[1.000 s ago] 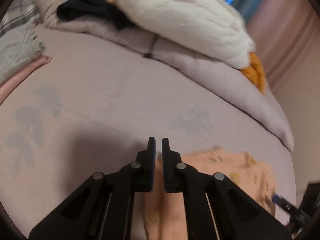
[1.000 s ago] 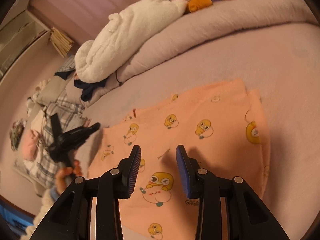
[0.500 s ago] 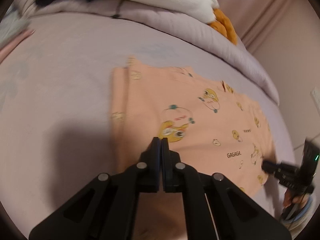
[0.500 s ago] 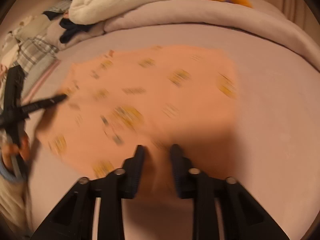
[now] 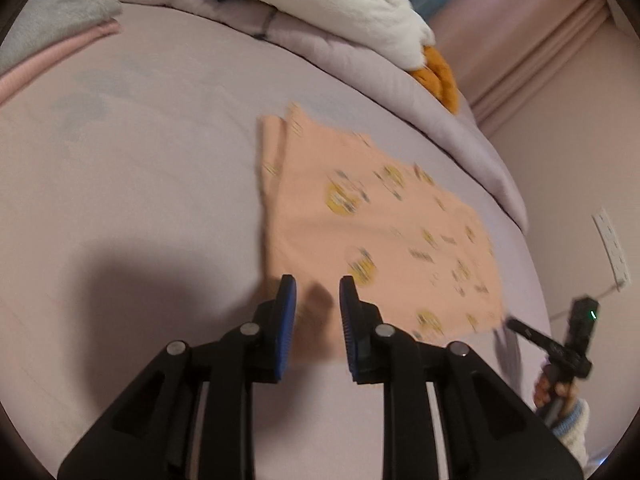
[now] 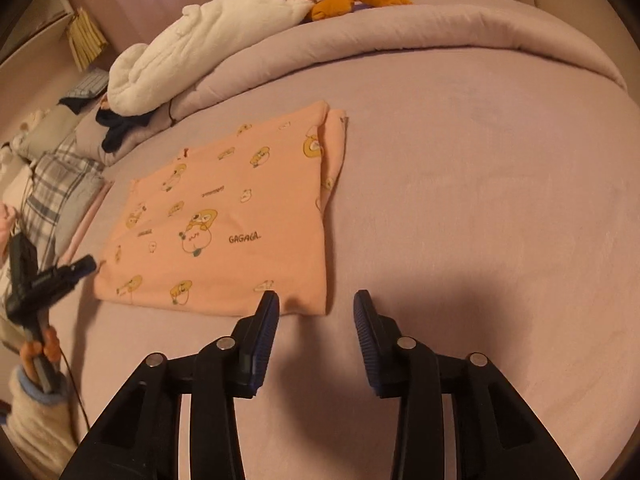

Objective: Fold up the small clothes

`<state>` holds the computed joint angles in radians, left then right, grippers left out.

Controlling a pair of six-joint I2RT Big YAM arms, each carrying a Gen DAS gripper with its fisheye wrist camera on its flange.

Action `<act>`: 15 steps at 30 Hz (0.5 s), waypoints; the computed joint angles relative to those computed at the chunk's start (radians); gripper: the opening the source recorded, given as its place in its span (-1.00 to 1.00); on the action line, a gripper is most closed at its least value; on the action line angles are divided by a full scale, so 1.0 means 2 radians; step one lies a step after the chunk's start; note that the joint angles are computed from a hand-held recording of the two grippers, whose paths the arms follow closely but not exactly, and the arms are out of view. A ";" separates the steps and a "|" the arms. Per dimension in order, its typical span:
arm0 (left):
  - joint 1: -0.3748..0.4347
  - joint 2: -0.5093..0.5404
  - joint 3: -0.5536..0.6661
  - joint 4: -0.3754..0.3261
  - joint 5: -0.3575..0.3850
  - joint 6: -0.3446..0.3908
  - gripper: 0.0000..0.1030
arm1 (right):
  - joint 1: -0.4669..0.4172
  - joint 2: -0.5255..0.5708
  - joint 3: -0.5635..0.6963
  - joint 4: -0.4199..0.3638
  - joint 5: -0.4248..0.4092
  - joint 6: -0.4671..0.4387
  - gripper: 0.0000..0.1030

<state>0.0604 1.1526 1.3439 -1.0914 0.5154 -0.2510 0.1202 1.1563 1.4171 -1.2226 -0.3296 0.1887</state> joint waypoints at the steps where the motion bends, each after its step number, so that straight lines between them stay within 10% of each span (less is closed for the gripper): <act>1: -0.008 -0.003 -0.004 -0.002 0.000 0.003 -0.59 | 0.002 0.003 0.000 0.004 -0.004 0.002 -0.26; 5: -0.026 -0.001 -0.014 -0.014 -0.016 0.003 -0.59 | 0.011 0.012 -0.004 0.014 -0.018 -0.005 -0.33; 6: -0.025 -0.001 -0.018 -0.014 -0.020 0.001 -0.65 | 0.012 0.013 -0.006 0.013 -0.013 -0.009 -0.66; 9: -0.014 -0.004 -0.026 -0.006 -0.004 -0.011 -0.67 | 0.012 0.007 -0.005 0.005 0.003 -0.006 -0.81; 15: -0.007 -0.015 -0.033 -0.009 -0.003 -0.008 -0.68 | 0.009 -0.002 0.009 -0.031 0.099 -0.012 -0.82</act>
<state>0.0459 1.1219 1.2784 -1.1093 0.5096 -0.2662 0.1379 1.1525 1.4350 -1.2844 -0.1322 0.1650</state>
